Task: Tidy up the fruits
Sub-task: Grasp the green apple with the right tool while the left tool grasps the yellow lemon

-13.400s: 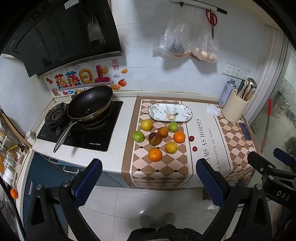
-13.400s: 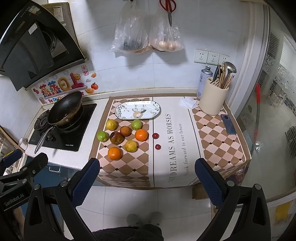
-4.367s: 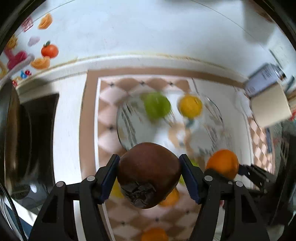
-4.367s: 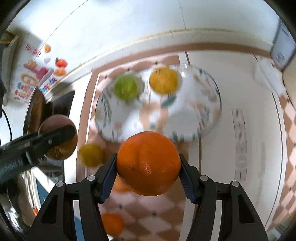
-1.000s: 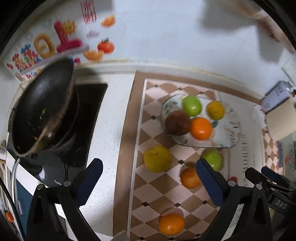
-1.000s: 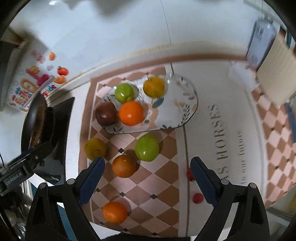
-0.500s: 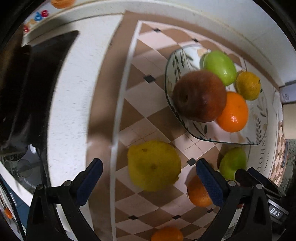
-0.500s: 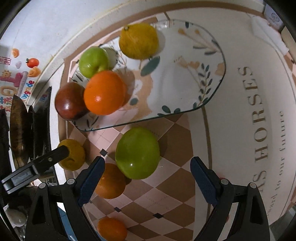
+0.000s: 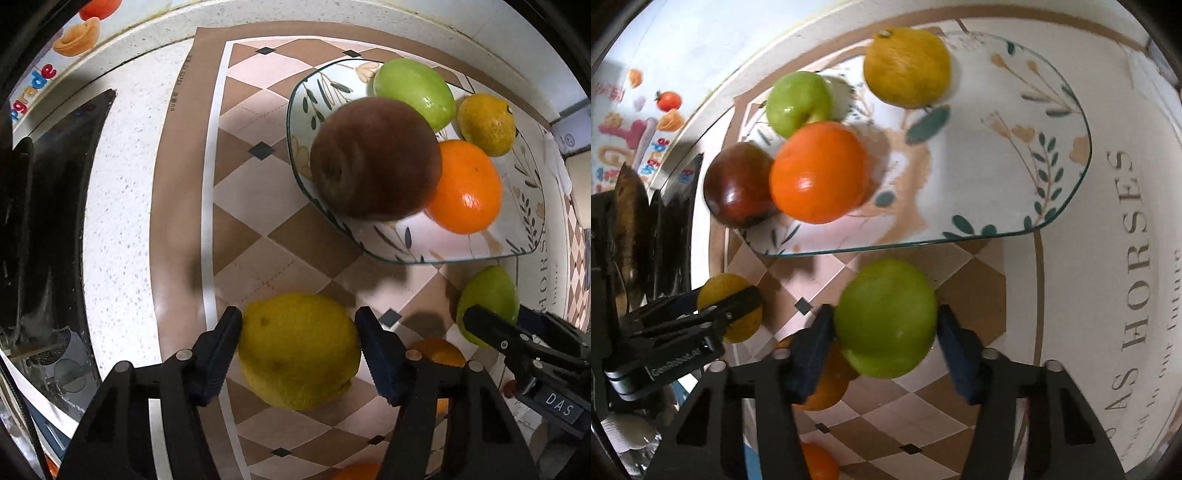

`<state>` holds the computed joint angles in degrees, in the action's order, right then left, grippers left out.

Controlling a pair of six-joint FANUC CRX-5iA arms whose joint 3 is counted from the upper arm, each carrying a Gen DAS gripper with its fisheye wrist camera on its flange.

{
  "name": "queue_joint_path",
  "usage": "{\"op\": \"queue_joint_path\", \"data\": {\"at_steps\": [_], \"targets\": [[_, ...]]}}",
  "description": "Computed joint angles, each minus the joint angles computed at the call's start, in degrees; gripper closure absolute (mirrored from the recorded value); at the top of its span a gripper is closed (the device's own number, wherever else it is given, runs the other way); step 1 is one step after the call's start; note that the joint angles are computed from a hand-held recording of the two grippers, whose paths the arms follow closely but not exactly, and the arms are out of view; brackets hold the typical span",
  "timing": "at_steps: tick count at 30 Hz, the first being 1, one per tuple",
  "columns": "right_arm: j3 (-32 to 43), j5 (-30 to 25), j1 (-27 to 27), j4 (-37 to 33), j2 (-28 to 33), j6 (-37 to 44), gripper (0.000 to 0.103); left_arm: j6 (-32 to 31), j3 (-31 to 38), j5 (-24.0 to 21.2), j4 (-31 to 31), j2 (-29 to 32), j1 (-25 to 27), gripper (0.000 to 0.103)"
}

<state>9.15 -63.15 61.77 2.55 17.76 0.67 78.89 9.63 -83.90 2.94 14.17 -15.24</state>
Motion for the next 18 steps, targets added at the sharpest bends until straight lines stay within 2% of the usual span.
{"op": "queue_joint_path", "data": {"at_steps": [6, 10, 14, 18], "targets": [[-0.03, -2.20, 2.14, -1.82, -1.11, 0.09, 0.046, -0.73, -5.35, 0.34, 0.88, -5.80, 1.66, 0.043], [-1.10, -2.18, 3.66, -2.43, -1.87, -1.36, 0.046, -1.89, -8.33, 2.73, 1.19, -8.19, 1.83, 0.042], [-2.20, -1.34, 4.55, -1.97, -2.06, -3.20, 0.046, -2.09, -7.01, 0.02, 1.86, -6.03, 1.66, 0.042], [-1.30, -1.72, 4.45, -1.61, -1.21, -3.14, 0.045, -2.99, -6.79, 0.05, 0.79, -5.68, 0.66, 0.042]]}}
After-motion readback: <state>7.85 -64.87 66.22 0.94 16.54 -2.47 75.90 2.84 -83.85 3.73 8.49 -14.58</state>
